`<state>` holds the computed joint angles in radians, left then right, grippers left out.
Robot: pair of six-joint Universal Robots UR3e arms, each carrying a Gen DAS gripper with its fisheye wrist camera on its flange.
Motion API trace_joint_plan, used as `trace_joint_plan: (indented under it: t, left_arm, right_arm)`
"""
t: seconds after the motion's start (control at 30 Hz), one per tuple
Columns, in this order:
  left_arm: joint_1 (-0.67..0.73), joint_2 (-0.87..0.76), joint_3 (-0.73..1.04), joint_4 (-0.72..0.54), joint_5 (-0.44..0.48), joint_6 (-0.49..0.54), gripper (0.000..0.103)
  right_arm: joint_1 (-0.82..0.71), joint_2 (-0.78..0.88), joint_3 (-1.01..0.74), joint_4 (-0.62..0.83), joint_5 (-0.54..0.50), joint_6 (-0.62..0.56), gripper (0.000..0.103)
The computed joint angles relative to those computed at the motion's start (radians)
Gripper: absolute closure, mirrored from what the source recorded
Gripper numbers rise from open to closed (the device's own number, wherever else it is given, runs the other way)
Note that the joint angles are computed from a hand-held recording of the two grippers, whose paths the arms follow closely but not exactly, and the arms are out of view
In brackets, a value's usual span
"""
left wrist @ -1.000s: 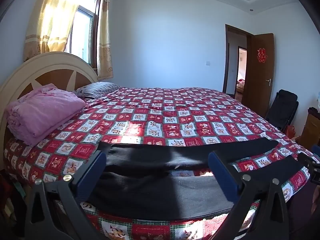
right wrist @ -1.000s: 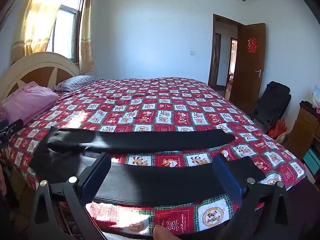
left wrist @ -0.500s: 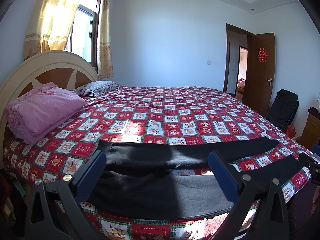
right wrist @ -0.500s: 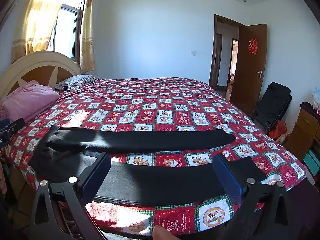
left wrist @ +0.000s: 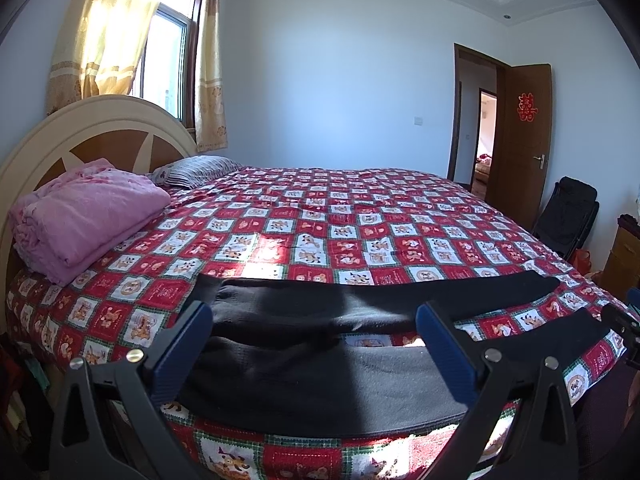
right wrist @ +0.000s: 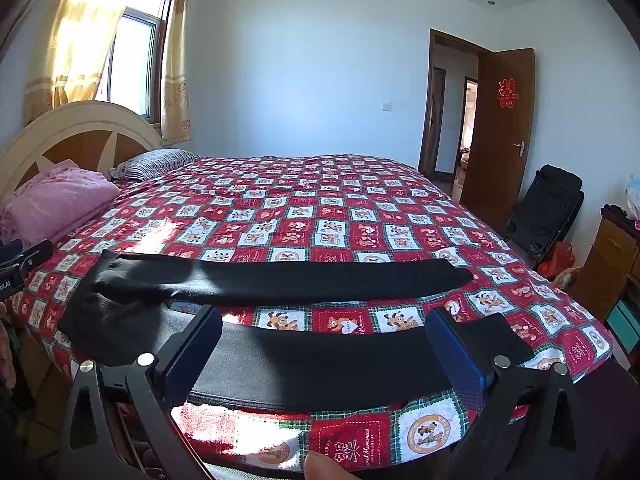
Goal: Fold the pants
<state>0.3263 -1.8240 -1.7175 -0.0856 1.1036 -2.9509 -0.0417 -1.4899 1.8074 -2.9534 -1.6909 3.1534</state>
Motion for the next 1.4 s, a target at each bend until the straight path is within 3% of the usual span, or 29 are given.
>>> trace_joint_plan:
  t: [1.4]
  left_arm:
    - [0.002, -0.037, 0.028, -0.039, -0.001, 0.013, 0.0]
  right_arm:
    - [-0.011, 0.021, 0.006, -0.001, 0.029, -0.001, 0.001]
